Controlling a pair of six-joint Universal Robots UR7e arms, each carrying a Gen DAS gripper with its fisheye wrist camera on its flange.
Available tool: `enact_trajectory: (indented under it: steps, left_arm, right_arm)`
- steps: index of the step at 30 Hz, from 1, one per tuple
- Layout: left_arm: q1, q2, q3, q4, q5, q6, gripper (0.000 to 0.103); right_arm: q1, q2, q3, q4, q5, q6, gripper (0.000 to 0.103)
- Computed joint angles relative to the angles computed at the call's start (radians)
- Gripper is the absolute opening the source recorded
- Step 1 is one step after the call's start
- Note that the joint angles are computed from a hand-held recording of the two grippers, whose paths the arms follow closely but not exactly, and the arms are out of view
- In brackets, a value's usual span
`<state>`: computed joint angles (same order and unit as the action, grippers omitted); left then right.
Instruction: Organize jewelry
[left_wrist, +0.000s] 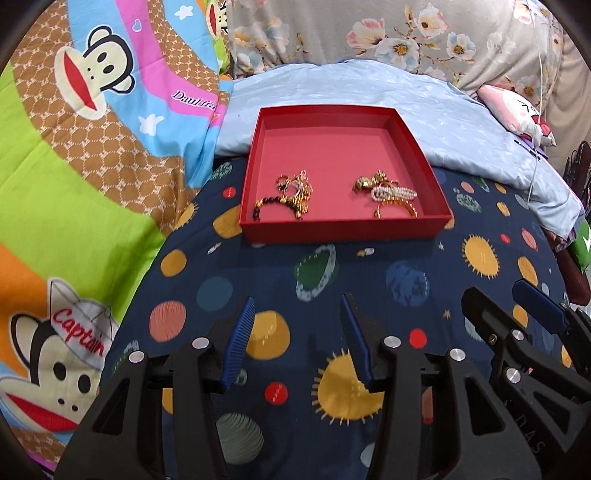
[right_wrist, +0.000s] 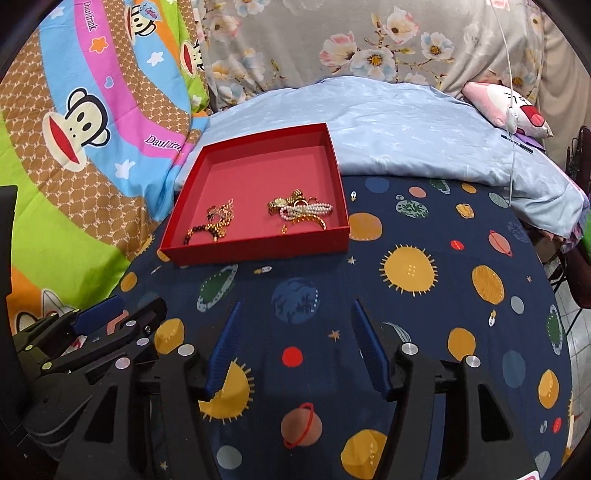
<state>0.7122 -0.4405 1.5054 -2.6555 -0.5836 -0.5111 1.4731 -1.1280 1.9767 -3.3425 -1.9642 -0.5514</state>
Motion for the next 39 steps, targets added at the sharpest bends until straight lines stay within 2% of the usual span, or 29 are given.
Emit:
enact_trajectory:
  steps: [4, 10, 15, 20, 25, 29, 39]
  left_arm:
    - [-0.01, -0.014, 0.03, -0.01, -0.013, -0.021, 0.046]
    - [-0.031, -0.02, 0.056, -0.007, 0.012, -0.028, 0.047]
    - [-0.046, -0.03, 0.076, 0.022, 0.049, -0.067, 0.059]
    - [-0.059, -0.033, 0.085, 0.07, 0.081, -0.105, 0.059]
    - [-0.066, -0.041, 0.096, 0.066, 0.078, -0.111, 0.06]
    - [-0.073, -0.045, 0.104, 0.066, 0.099, -0.124, 0.067]
    - [-0.073, -0.052, 0.113, 0.041, 0.094, -0.102, 0.067]
  right_arm:
    - [-0.003, -0.017, 0.027, -0.009, 0.001, 0.008, 0.06]
    - [-0.005, -0.036, 0.064, -0.042, -0.008, 0.006, 0.06]
    - [0.0, -0.045, 0.09, -0.081, -0.021, -0.005, 0.06]
    - [0.009, -0.038, 0.107, -0.135, -0.052, -0.031, 0.061]
    - [0.013, -0.045, 0.12, -0.156, -0.058, -0.034, 0.062]
    - [0.018, -0.045, 0.125, -0.178, -0.066, -0.04, 0.063]
    - [0.024, -0.045, 0.129, -0.19, -0.074, -0.048, 0.064]
